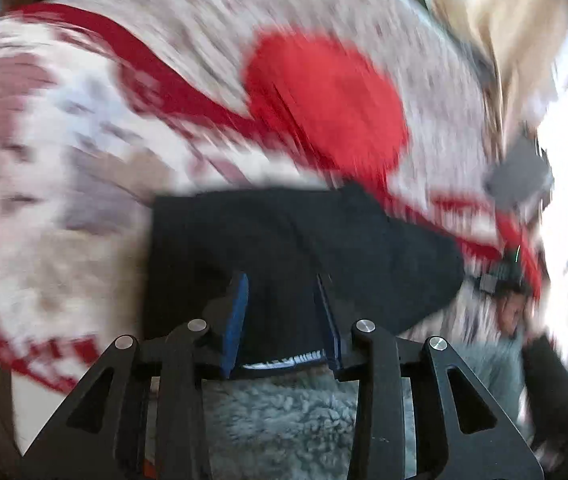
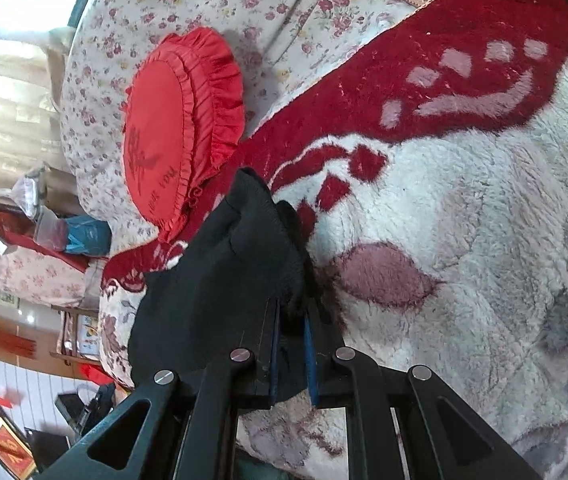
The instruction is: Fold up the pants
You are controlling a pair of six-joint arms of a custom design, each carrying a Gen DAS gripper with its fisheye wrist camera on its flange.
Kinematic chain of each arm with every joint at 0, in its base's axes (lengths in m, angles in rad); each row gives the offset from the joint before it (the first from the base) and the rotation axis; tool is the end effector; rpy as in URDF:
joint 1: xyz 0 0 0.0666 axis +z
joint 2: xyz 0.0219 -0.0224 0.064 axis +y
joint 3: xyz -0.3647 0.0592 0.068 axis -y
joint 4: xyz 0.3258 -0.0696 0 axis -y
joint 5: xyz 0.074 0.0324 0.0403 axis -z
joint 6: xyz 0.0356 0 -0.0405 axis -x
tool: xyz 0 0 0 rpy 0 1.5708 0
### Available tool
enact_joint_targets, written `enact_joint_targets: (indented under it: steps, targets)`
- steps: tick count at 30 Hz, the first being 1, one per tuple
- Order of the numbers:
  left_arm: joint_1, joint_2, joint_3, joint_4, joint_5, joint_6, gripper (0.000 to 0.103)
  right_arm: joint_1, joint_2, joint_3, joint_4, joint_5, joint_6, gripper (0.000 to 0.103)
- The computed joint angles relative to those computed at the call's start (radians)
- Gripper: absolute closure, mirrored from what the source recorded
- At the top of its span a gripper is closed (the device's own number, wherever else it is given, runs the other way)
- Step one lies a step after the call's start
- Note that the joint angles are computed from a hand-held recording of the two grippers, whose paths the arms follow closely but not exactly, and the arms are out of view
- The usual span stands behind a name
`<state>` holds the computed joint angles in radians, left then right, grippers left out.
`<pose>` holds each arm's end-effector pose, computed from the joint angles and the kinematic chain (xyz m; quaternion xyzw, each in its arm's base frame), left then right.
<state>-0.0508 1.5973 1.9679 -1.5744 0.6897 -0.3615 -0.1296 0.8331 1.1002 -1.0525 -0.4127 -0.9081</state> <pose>0.4377 -0.0453 0.5166 0.2498 0.8931 -0.3018 0.2211 0.2164 -0.0142 0.4567 0.3803 0.8241 0.3173 0.2747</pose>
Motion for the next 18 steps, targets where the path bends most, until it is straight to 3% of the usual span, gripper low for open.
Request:
enact_joint_targets:
  steps: [1,3,4,6,9,14,15,16,18]
  targets:
    - [-0.031,0.002,-0.017,0.002,-0.064,-0.017,0.071,0.007,0.003,0.01,-0.014,0.005,0.004,0.093]
    - [-0.083,-0.009,-0.097,0.062,-0.266,-0.02,0.073,0.024,0.006,0.03,-0.053,0.024,0.023,0.093]
    - [-0.082,-0.012,-0.119,0.073,-0.29,-0.025,0.076,0.029,0.004,0.036,-0.074,0.025,0.035,0.093]
    - [-0.044,-0.017,-0.15,0.078,-0.228,-0.023,0.081,0.035,0.005,0.038,-0.095,0.03,0.054,0.093]
    - [-0.008,-0.007,-0.144,0.04,-0.187,-0.036,0.083,-0.012,-0.006,-0.004,-0.068,-0.043,0.051,0.093]
    - [-0.026,-0.01,-0.143,0.051,-0.235,-0.039,0.087,-0.09,-0.032,-0.069,0.0,-0.178,0.024,0.092]
    - [-0.025,-0.013,-0.148,0.056,-0.252,-0.041,0.098,-0.096,-0.037,-0.064,-0.008,-0.185,0.025,0.091]
    - [-0.024,-0.012,-0.155,0.057,-0.29,-0.045,0.101,-0.091,-0.041,-0.043,-0.036,-0.151,0.037,0.091]
    - [0.005,-0.009,-0.167,0.036,-0.241,-0.055,0.101,-0.033,-0.04,0.047,-0.131,0.05,0.082,0.091]
